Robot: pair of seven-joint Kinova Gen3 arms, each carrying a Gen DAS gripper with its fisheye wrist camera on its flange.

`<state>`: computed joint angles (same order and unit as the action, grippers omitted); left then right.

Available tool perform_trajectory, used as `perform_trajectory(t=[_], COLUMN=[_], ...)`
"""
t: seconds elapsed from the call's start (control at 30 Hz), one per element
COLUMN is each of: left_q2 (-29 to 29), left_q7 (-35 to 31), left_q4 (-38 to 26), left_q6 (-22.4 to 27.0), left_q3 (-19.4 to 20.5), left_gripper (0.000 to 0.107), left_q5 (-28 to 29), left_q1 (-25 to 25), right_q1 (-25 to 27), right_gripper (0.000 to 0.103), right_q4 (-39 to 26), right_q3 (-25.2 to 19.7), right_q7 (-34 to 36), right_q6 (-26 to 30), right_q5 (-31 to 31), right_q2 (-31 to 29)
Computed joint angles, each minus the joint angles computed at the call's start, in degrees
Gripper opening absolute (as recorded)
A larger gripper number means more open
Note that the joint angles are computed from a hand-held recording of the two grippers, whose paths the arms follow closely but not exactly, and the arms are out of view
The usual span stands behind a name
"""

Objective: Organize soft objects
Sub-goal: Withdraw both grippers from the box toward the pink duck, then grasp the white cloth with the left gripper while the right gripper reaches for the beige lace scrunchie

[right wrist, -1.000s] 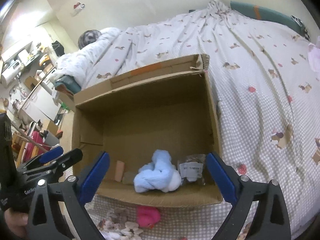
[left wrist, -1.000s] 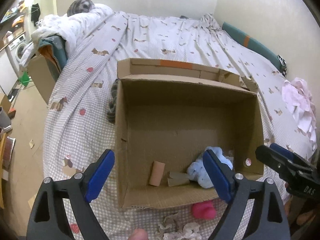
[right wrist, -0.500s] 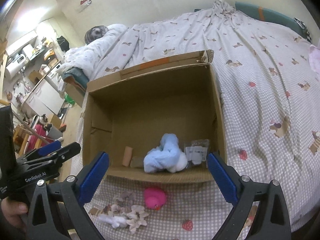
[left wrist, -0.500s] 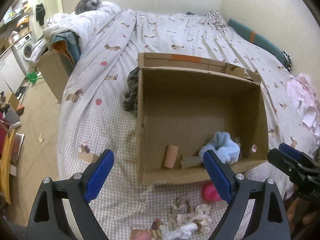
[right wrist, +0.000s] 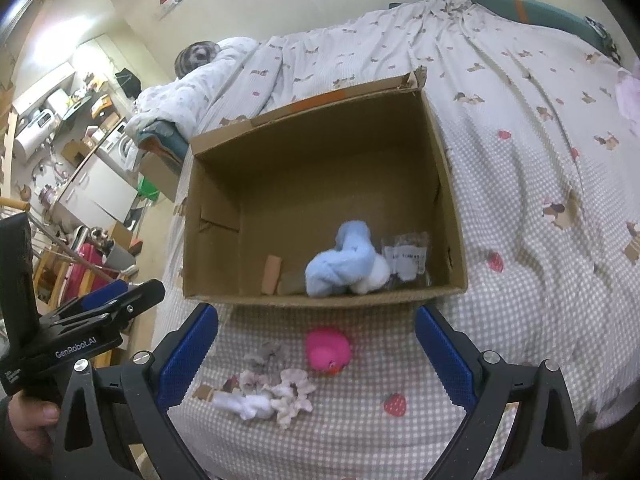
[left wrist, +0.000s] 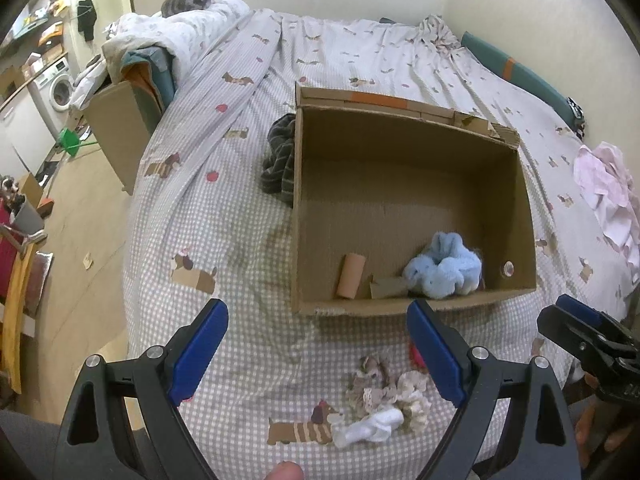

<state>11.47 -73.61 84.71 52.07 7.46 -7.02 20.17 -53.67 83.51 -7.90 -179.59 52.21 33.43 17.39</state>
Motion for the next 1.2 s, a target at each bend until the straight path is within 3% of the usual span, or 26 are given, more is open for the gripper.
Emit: perform_trajectory(t=[0.37,0.47,0.67,0.87,1.07,1.2], left_q2=[-2.6,-2.0,2.5,8.7,11.1,11.9], left_q7=[-0.8,-0.1,-4.0,-11.4,-13.0,-14.2], left_q4=[4.4,4.0,1.6,0.0,0.6,1.4], left_q6=[-0.6,0.6,7.1,14.8,14.0,12.7], left_q3=[0.0,0.0,1.0,2.3,2.1,2.2], left_gripper=[0.090,0.090,0.089,0.074,0.062,0.061], left_q5=[3.9,3.7,8.0,16.9,19.5,19.8], left_q1=[-2.5,-2.5,-3.6,-5.8,-5.1,-4.3], right_q1=[-1.4,0.5,1.3,1.4,2.0,1.8], right_gripper=[0.103,0.103,0.103,0.103,0.103,0.103], right_q4=[-1.2,0.6,-0.6,-1.0,-1.5,-1.8], right_q3=[0.5,-0.4,-0.4,0.2,0.5,0.9], right_q7=[-0.8,-1.7,0.4,1.3,3.0,3.3], right_q6=[3.7,1.1,2.7,2.8,2.5,3.1], right_q5=[-4.7,-6.6,-9.4,-10.5,-11.7,-12.0], right_q2=[1.8,1.2,2.8,3.8,4.6,4.9])
